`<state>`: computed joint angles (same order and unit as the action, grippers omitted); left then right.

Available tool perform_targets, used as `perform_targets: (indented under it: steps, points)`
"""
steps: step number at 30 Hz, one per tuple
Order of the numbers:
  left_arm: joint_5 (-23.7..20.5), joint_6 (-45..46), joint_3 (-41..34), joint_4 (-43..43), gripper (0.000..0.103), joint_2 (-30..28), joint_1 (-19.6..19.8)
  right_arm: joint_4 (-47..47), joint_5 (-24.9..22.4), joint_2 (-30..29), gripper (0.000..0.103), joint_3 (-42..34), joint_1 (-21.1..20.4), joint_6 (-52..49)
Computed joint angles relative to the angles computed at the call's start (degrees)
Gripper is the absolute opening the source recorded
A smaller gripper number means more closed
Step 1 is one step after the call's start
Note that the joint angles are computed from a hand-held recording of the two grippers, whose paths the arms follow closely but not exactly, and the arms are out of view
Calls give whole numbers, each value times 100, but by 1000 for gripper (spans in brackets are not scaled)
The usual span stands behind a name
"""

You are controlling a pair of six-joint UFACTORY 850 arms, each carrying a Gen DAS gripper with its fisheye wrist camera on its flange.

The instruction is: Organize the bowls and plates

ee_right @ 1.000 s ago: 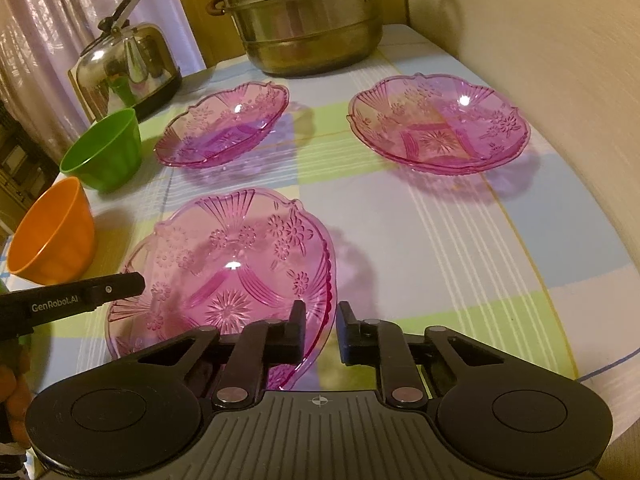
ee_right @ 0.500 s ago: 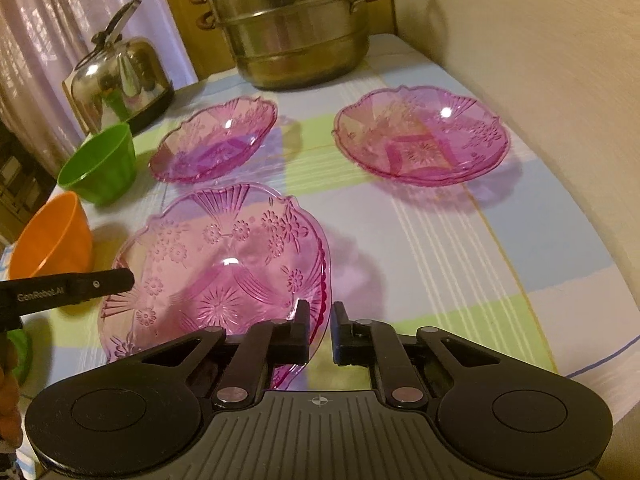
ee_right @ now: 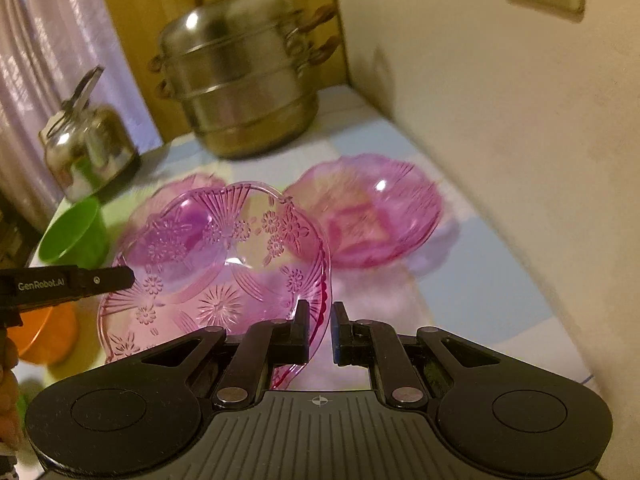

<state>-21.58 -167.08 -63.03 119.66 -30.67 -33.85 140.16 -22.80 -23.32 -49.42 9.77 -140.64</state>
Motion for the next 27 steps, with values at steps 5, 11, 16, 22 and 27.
perform_targets:
  steps: [5,11,16,22,27]
  points:
    - [171,245,-555,-55,7,-336,77,207,152,-83,10,-289,-104,-98]
    - [446,149,-1189,325,7,-732,251,578,397,-266,9,-730,-170,-351]
    - [550,402,-1606,328,7,-1000,348,695,557,-571,9,-1165,-184,-389]
    - [682,356,-2058,529,7,-1264,447,519,695,-846,10,-1522,-254,-5]
    - [817,286,-2445,763,7,-1529,506,1514,643,-938,10,-1594,-255,-802]
